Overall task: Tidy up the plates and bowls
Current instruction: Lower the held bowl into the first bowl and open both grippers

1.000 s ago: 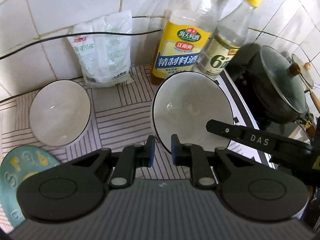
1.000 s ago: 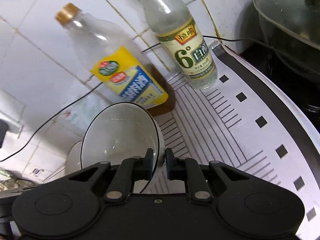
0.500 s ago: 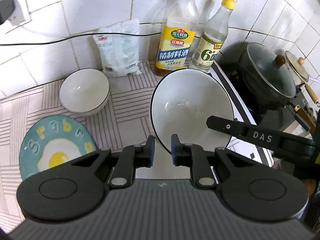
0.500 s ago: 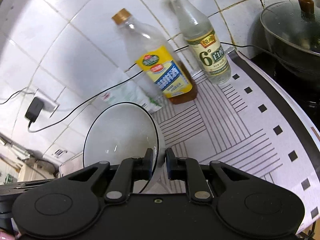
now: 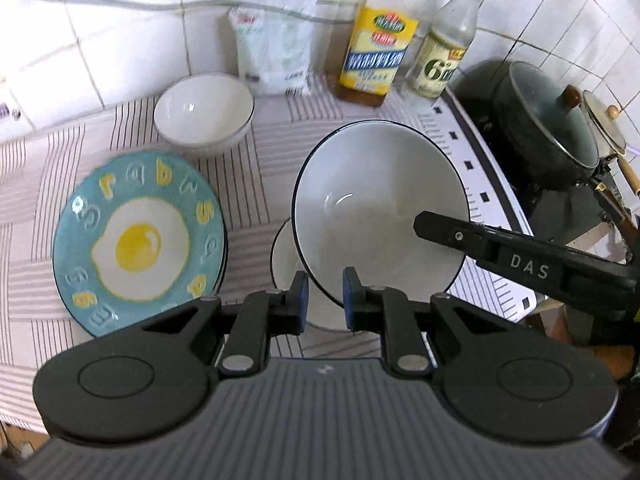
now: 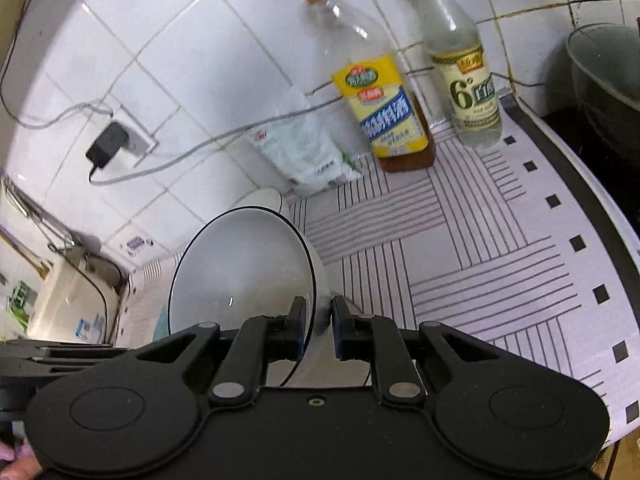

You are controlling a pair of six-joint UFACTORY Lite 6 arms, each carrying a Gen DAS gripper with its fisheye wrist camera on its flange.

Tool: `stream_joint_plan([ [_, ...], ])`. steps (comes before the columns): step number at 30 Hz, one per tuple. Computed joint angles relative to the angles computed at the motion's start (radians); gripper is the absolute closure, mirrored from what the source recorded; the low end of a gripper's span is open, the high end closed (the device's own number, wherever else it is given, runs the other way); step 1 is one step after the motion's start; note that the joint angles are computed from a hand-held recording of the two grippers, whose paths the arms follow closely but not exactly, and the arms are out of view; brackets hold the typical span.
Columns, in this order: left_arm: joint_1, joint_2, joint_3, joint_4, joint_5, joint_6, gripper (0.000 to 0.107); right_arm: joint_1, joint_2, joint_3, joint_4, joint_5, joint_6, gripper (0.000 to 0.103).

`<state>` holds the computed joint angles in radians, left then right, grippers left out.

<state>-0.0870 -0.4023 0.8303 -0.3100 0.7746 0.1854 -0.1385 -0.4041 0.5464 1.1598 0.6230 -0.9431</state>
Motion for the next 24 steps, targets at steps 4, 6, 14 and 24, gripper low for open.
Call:
stream_joint_plan([
  [4, 0.011, 0.005, -0.030, -0.011, -0.007, 0.014, 0.091, 0.014, 0.012, -0.022, 0.012, -0.016, -0.020, 0.086],
  [6, 0.006, 0.020, -0.035, -0.009, -0.014, 0.013, 0.092, 0.021, 0.019, -0.032, 0.011, -0.028, -0.027, 0.086],
  [14, 0.008, 0.093, -0.059, -0.054, -0.031, 0.038, 0.092, 0.028, 0.037, -0.076, 0.033, -0.075, -0.084, 0.086],
  [24, 0.016, 0.180, -0.015, -0.042, -0.007, 0.008, 0.091, 0.242, 0.051, -0.066, -0.172, -0.300, 0.075, 0.086],
])
